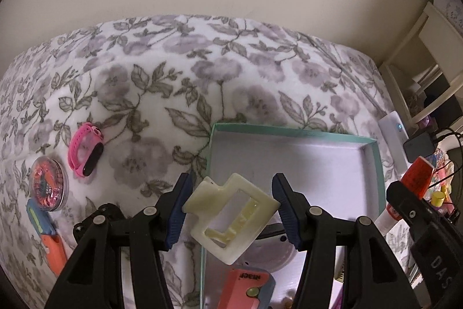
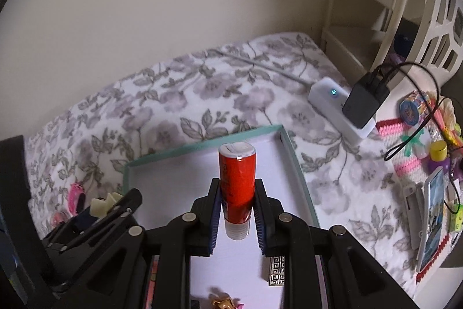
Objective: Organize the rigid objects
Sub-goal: 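Carry the hair clip and glue stick with both grippers toward the tray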
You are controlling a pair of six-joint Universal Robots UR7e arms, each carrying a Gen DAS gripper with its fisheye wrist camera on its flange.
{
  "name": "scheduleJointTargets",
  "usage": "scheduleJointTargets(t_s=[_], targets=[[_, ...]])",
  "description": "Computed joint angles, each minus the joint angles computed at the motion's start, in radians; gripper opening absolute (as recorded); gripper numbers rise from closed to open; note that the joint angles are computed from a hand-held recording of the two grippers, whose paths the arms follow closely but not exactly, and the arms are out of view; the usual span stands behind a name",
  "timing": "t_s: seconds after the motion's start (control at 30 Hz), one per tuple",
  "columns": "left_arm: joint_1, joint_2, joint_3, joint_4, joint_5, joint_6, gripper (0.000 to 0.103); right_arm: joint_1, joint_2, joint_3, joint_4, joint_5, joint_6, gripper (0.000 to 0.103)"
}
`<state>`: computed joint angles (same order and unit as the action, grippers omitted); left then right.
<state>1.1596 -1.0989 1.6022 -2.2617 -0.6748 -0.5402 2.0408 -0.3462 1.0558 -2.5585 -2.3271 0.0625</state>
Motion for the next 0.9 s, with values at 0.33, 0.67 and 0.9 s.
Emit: scheduleJointTargets(t_s=[0.33, 0.67, 0.9], targets=[[0.012, 0.009, 0.001, 0.004, -0.012, 0.014, 0.059, -0.020, 0.030, -0.028, 0.093, -0.015, 0.043, 0.023], [0.018, 0.018, -0.007, 0.029, -0.026, 0.012, 0.060, -0.028, 0.041, -0.040, 0.139, -0.027, 0.062, 0.023], [0.026, 0.021, -0.014, 0.044, -0.045, 0.005, 0.067, -0.038, 0.053, -0.050, 0.183, -0.031, 0.092, 0.023]])
